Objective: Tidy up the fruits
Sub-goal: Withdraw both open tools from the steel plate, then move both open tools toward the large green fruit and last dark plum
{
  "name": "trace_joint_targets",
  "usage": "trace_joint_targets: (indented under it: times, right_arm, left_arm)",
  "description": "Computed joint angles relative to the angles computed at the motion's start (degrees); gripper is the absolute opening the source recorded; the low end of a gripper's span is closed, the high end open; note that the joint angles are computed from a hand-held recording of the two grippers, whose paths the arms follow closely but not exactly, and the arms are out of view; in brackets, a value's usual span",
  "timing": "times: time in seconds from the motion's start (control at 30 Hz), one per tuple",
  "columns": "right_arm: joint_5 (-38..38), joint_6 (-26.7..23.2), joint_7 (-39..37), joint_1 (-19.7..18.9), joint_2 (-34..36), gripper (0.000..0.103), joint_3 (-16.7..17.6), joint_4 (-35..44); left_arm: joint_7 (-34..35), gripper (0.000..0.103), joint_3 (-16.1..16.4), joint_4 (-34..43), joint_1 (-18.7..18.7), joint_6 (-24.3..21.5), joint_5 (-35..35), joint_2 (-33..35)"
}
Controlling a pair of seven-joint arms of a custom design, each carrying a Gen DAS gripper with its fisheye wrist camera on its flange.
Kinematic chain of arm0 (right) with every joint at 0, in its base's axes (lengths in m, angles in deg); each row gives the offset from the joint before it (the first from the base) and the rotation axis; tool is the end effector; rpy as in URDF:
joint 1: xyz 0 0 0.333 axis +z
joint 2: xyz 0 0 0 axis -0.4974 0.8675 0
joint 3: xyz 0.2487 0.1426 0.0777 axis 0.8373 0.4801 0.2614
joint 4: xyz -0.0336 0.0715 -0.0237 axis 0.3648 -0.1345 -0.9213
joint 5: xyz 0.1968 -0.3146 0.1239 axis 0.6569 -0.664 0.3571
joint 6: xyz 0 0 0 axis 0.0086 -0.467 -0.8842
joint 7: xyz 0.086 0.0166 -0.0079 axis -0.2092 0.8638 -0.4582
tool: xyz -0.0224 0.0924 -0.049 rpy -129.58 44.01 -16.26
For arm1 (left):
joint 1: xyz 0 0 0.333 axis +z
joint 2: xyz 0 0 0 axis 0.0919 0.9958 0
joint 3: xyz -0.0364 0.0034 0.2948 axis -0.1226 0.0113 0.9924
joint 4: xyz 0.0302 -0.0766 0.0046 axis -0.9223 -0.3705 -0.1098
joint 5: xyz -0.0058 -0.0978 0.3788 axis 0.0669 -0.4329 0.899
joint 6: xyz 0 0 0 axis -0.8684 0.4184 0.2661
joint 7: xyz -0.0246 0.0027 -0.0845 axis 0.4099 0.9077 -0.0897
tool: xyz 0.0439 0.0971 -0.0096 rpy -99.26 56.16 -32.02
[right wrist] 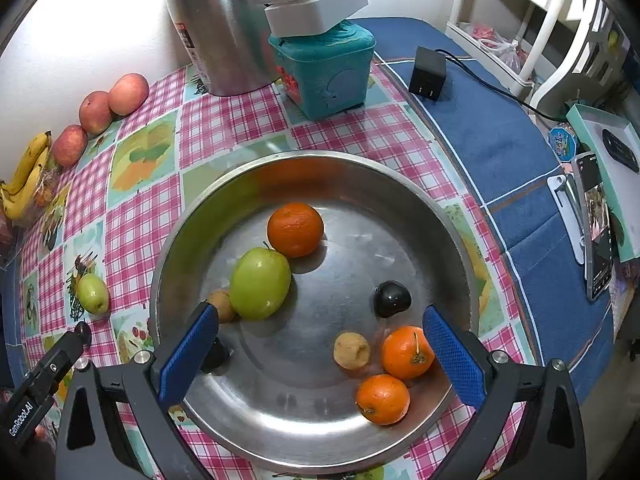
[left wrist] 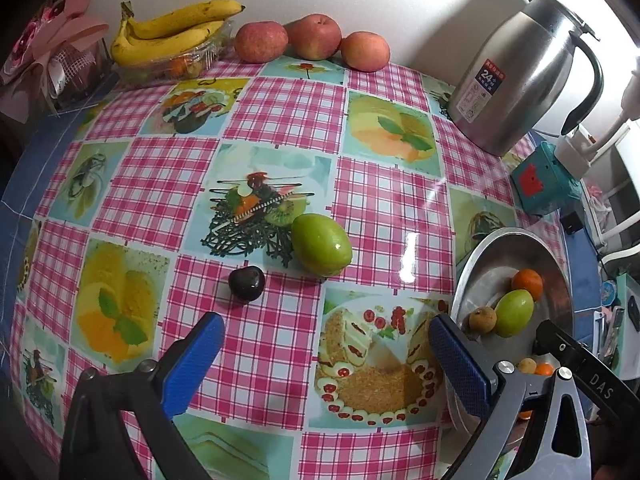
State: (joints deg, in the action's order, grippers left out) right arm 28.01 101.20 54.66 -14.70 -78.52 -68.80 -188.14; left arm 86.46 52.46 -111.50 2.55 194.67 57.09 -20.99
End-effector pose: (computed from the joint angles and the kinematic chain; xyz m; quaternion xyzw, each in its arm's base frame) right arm 0.5313 0.1834 0.4814 -0.7518 0.6431 -0.0774 0.1237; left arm 0.4261 -0.1030 0.4924 -0.8796 0.4397 -0.1407 0.1147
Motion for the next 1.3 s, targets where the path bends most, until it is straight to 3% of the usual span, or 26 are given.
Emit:
trace_joint_targets:
  times: [0.37,0.8,1.3]
  right_arm:
    - [1.4,-0.5,-1.8,1.1,-0.6,0.102,0.7,-0.1]
    - [2.4,0.3,-2.9,3.7,-1.9,0.102,2.2,-0.4]
    - [5.4,-2.0,-3.7,8.6,1.2,0.102,4.7,3.8]
  left_arm:
    - [0.3,0.103,0.2,-1.9,2.8,-2.7,4.8,-4.8]
    - [3.7,0.103,2.3,-5.6,5.9,-2.8,4.5,-9.7]
    - [3.9,0.103,4.9,-11.9,13.0,-4.3,5.4,-18.7]
